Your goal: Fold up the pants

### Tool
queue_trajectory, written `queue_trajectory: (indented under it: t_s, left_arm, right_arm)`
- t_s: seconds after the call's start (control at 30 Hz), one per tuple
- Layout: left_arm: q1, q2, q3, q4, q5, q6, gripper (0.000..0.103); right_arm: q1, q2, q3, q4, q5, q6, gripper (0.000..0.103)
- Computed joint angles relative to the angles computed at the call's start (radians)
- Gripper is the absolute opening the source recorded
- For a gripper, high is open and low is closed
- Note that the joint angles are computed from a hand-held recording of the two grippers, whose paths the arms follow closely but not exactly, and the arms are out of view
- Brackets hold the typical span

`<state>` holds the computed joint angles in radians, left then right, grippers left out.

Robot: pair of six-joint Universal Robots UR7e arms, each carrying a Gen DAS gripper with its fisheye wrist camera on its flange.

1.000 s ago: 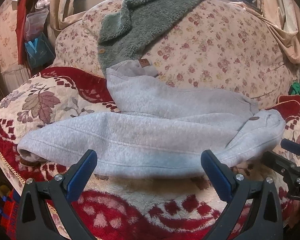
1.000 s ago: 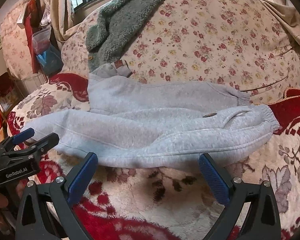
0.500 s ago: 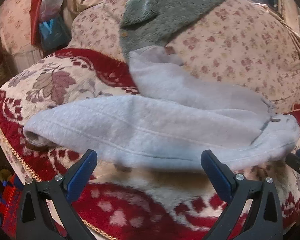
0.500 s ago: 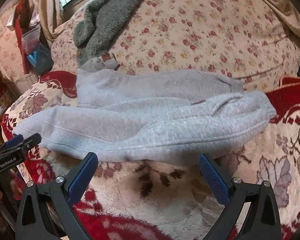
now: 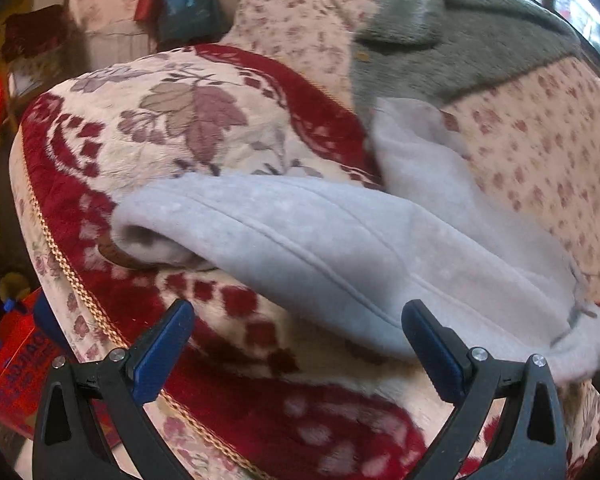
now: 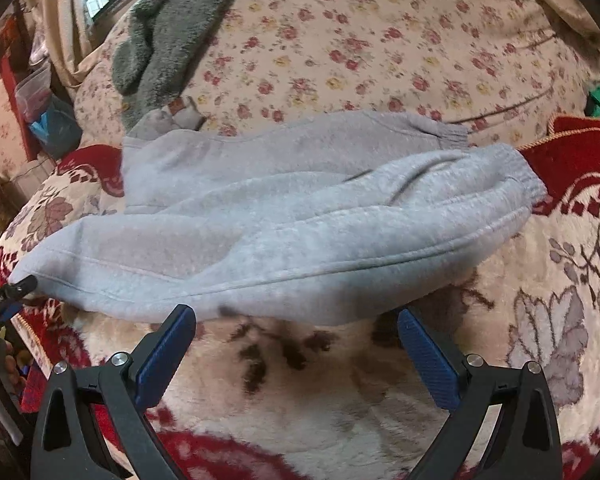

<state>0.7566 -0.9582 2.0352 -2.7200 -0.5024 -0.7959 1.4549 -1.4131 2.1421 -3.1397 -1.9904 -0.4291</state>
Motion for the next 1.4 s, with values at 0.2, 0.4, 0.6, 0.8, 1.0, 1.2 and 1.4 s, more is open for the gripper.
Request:
queue_trajectory:
  t_s: [0.2, 0.4, 0.6, 0.8, 1.0, 1.2, 1.4]
  left_arm:
    - [0.035, 0.013, -0.026, 0.017, -0.017, 0.003, 0.103]
    - [0.064, 0.028, -0.061, 0.052, -0.029, 0.003, 0.103]
    - [0.084, 0.044, -0.094, 0.070, -0.031, 0.008, 0.103]
    - [0.099, 0.074, -0.133, 0.072, -0.033, 0.042, 0.103]
    - [0.115, 0.084, -0.143, -0.027, -0.101, 0.142, 0.081]
    - [0.097, 0.095, -0.159, -0.054, -0.168, 0.222, 0.011]
    - [0.059, 0.086, -0.148, -0.133, -0.247, 0.287, 0.010]
  right_arm:
    - [-0.060, -0.037, -0.020, -0.004, 0.019, 0.033, 0.103]
    - [-0.133, -0.066, -0.082, 0.094, 0.072, 0.151, 0.103]
    - [-0.217, -0.079, -0.137, 0.182, 0.162, 0.297, 0.103]
    - [-0.246, -0.014, -0.242, 0.288, 0.214, 0.407, 0.103]
    - [-0.299, -0.001, -0.237, 0.243, 0.454, 0.367, 0.027]
    - [-0.329, -0.089, -0.196, 0.242, 0.578, 0.337, 0.016]
    - [-0.388, -0.203, -0.156, 0.276, 0.731, 0.353, 0.013]
